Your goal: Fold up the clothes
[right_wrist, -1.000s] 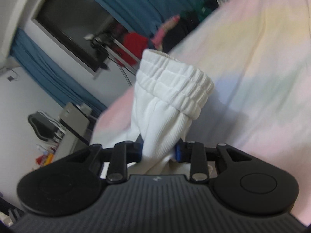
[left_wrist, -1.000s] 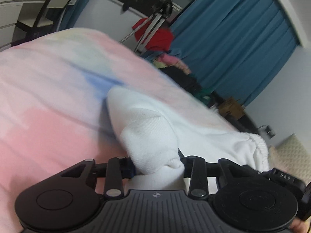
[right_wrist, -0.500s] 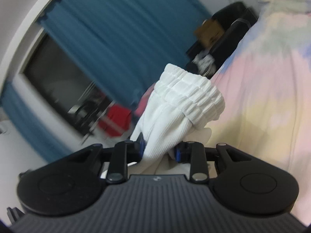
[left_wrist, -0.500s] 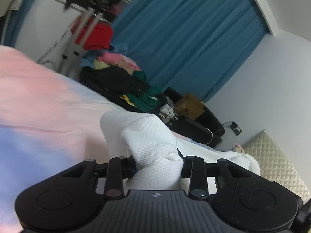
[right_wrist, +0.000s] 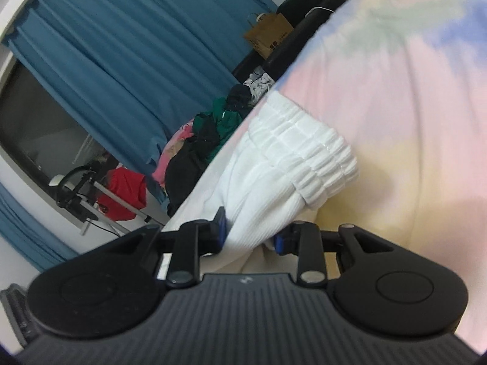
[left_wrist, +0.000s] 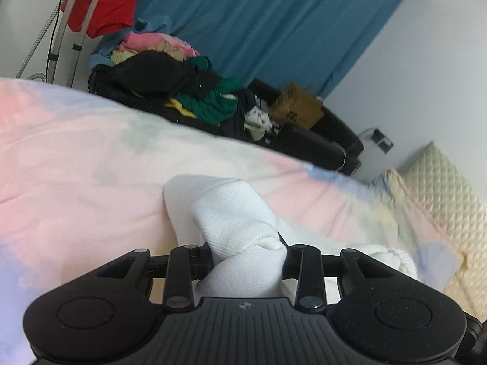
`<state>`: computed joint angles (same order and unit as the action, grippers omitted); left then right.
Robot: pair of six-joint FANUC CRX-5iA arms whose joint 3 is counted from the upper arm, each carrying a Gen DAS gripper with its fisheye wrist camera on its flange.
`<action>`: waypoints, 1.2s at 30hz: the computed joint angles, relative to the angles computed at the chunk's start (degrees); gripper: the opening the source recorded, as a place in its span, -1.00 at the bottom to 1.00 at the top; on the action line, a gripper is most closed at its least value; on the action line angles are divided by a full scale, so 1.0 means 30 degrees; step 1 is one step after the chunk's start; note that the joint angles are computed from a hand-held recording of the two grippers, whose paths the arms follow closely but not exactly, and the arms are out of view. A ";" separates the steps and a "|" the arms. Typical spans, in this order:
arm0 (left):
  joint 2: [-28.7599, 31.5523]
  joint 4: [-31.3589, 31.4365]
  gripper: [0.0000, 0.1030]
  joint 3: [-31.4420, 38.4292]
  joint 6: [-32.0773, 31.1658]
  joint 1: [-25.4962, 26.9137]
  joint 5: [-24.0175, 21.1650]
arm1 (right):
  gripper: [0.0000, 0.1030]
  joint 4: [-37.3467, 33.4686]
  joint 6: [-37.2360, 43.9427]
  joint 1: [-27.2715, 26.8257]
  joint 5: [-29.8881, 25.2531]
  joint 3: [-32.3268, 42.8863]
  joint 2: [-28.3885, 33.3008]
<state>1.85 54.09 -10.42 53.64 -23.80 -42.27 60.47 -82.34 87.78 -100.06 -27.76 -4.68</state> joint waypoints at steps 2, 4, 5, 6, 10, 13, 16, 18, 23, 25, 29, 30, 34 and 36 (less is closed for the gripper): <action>-0.0361 0.0738 -0.23 -0.1224 -0.1942 0.0182 0.0189 | -0.35 -0.0470 -0.1629 0.0650 -0.0029 -0.0114 0.0750; -0.0911 0.0931 -0.19 -0.2415 -0.3720 0.0431 0.0335 | -0.33 -0.1076 -0.2930 0.1123 0.0198 -0.0056 0.1429; -0.1087 0.1114 -0.14 -0.2942 -0.4284 0.0408 0.0576 | -0.29 -0.1395 -0.3538 0.1310 0.0392 -0.0075 0.1684; -0.1410 0.1173 -0.06 -0.3548 -0.4866 0.0549 0.0695 | -0.26 -0.1633 -0.4161 0.1482 0.0535 -0.0089 0.1946; -0.1809 -0.0545 0.13 -0.3846 -0.4582 0.0658 0.0998 | -0.14 -0.2204 -0.5635 0.1911 0.0558 0.0273 0.2447; -0.2637 -0.3531 0.26 -0.3000 -0.1996 0.0862 0.0129 | 0.10 -0.4151 -0.3779 0.2108 0.0867 0.1922 0.1727; -0.3589 -0.5781 0.39 -0.1920 0.0311 0.1036 -0.1505 | 0.12 -0.5670 -0.3105 0.2712 0.0849 0.3598 0.1362; -0.4525 -0.5899 0.41 -0.1783 0.0378 0.1377 -0.2435 | 0.12 -0.6168 -0.1511 0.3042 -0.0156 0.5179 0.1870; -0.7089 -0.5027 0.42 -0.1829 -0.0758 0.2474 -0.4431 | 0.12 -0.5439 0.3328 0.3679 -0.4037 1.0227 0.4347; -0.8225 -0.5026 0.43 -0.1687 -0.1116 0.2982 -0.5236 | 0.12 -0.4586 0.5590 0.3849 -0.5555 1.2380 0.5499; -1.0700 -0.3309 0.76 -0.2126 -0.2685 0.4910 -0.6845 | 0.82 -0.1860 1.0566 0.4152 -0.8425 1.6394 0.7913; -1.1490 -0.2817 0.90 -0.2296 -0.3160 0.5588 -0.7121 | 0.79 -0.1027 1.1921 0.4197 -0.9234 1.7783 0.8822; -1.3935 0.0387 0.99 -0.3164 -0.6716 0.9276 -0.9668 | 0.79 0.2254 1.6508 0.4238 -1.0589 2.2892 1.2083; -1.4762 0.1984 0.99 -0.3291 -0.7729 1.2071 -1.2082 | 0.79 0.3945 1.8763 0.4216 -1.0927 2.5633 1.3906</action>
<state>-42.43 60.04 -20.29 30.46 12.41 -78.51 72.30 -26.05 100.43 -132.84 49.14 37.03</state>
